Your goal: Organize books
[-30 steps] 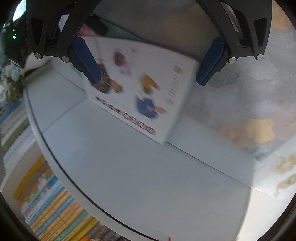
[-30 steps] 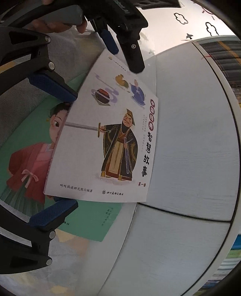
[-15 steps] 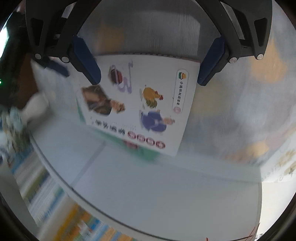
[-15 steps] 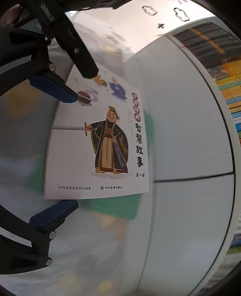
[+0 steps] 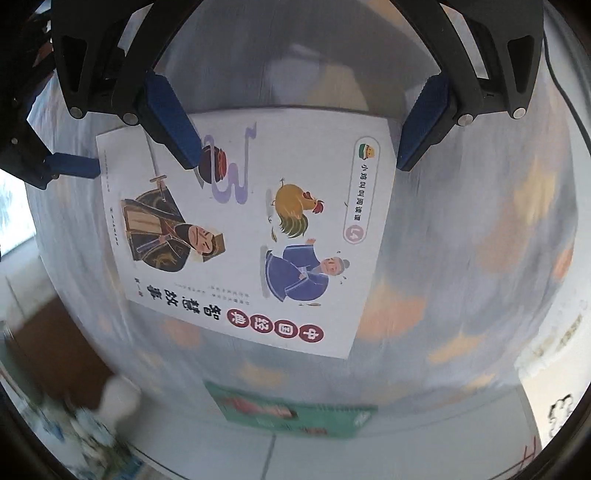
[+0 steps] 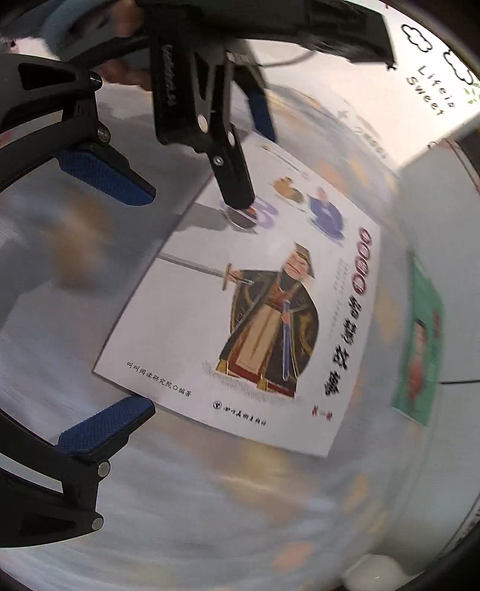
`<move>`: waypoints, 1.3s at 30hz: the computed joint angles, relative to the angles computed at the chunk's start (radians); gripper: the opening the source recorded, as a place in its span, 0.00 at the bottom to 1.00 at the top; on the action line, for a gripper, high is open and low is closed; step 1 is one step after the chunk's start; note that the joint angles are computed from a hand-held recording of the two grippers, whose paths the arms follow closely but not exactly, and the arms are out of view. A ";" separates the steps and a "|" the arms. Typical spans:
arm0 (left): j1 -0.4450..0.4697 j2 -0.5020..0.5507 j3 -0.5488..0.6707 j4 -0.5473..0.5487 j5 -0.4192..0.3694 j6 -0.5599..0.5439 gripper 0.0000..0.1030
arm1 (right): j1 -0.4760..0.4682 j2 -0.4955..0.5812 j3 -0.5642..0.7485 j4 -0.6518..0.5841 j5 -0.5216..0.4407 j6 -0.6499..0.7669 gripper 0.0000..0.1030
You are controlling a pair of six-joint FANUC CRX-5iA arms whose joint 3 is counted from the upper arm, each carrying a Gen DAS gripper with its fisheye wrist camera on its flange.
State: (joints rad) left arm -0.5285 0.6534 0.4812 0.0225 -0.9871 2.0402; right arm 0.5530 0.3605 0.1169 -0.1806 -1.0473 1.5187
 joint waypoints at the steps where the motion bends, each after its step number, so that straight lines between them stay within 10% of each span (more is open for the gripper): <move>1: -0.001 -0.023 -0.036 0.007 0.005 -0.020 0.99 | 0.014 -0.028 -0.034 -0.005 -0.007 -0.013 1.00; 9: 0.068 -0.089 -0.149 0.054 0.025 -0.210 0.99 | 0.190 -0.206 -0.232 -0.104 -0.035 -0.050 1.00; 17: 0.084 -0.128 -0.214 0.114 0.116 -0.094 0.99 | 0.201 -0.228 -0.211 -0.378 -0.067 0.088 1.00; 24: 0.016 -0.307 -0.359 -0.113 0.142 0.107 0.99 | 0.178 -0.323 -0.284 -0.138 -0.011 -0.154 1.00; 29: -0.013 -0.392 -0.473 -0.079 0.186 0.276 0.99 | 0.088 -0.294 -0.282 0.014 -0.030 -0.197 1.00; 39: -0.055 -0.305 -0.452 0.051 0.144 0.241 0.99 | -0.106 -0.142 -0.126 -0.223 -0.006 0.354 1.00</move>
